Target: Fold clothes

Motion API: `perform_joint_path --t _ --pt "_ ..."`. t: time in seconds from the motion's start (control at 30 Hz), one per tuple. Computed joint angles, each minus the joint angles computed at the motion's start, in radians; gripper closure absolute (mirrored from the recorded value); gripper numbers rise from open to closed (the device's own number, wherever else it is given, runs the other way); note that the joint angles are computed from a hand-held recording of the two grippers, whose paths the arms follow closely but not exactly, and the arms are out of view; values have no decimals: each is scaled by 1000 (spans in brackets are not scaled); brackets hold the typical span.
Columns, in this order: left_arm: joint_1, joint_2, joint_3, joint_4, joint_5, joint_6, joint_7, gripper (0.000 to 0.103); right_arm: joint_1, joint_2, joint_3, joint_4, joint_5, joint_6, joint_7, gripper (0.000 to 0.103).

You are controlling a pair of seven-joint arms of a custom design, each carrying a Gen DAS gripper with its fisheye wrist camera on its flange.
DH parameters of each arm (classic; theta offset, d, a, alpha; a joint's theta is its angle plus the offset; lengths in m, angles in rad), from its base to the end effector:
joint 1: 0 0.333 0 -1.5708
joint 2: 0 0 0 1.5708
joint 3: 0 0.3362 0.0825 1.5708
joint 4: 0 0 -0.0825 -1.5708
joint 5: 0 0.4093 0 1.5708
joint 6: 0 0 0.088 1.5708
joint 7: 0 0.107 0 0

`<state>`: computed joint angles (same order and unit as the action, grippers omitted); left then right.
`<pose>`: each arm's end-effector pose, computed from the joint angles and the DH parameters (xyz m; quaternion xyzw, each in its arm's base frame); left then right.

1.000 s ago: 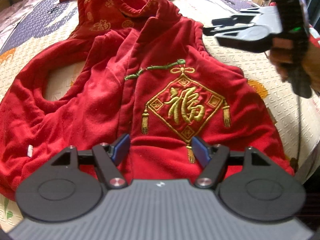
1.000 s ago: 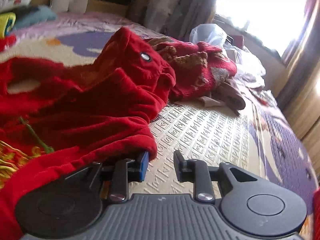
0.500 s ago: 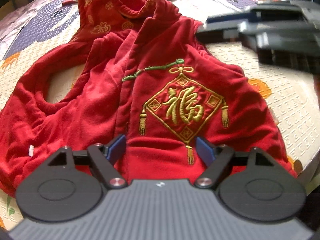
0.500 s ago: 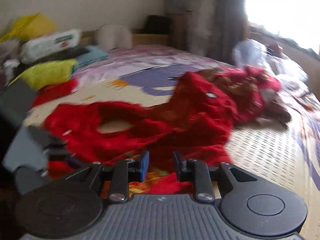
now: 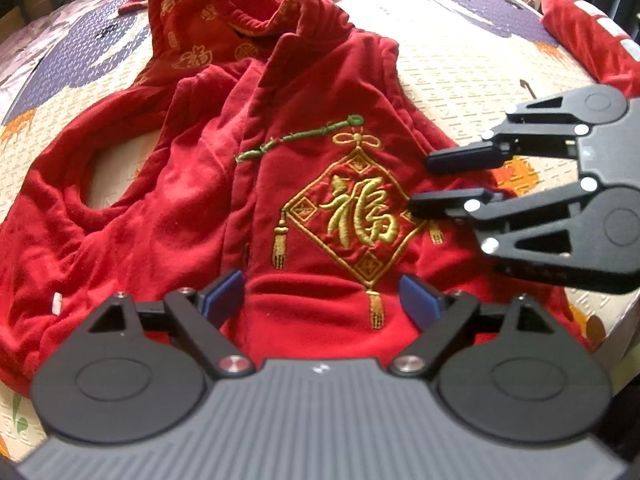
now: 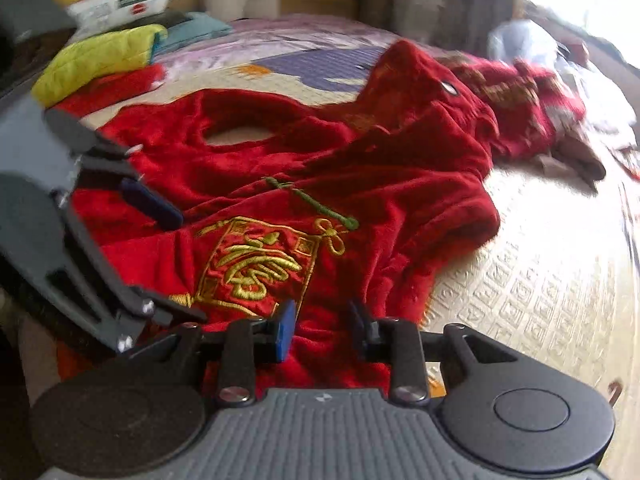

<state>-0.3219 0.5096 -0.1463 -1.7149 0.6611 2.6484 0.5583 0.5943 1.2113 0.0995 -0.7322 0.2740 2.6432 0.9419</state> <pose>0.6521 -0.3326 0.3415 -0.6997 0.6593 -0.1998 0.1890 0.7213 0.5230 0.2768 -0.8968 0.2486 -0.1343 0.3405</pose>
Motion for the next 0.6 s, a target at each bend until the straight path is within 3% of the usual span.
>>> perform_joint_path --t 0.17,0.3,0.43,0.6 --pt "-1 -2 1 -4 2 2 -2 14 3 -21 -4 -59 1 59 4 69" --pt "0 -6 1 -8 1 8 -8 14 -27 -67 41 -121 30 77 -69 69" --pt "2 -8 1 -13 2 14 -9 14 -92 -161 112 -240 127 185 -152 54" --pt "3 -12 0 -20 5 19 -7 14 -143 -219 117 -288 181 125 -203 54"
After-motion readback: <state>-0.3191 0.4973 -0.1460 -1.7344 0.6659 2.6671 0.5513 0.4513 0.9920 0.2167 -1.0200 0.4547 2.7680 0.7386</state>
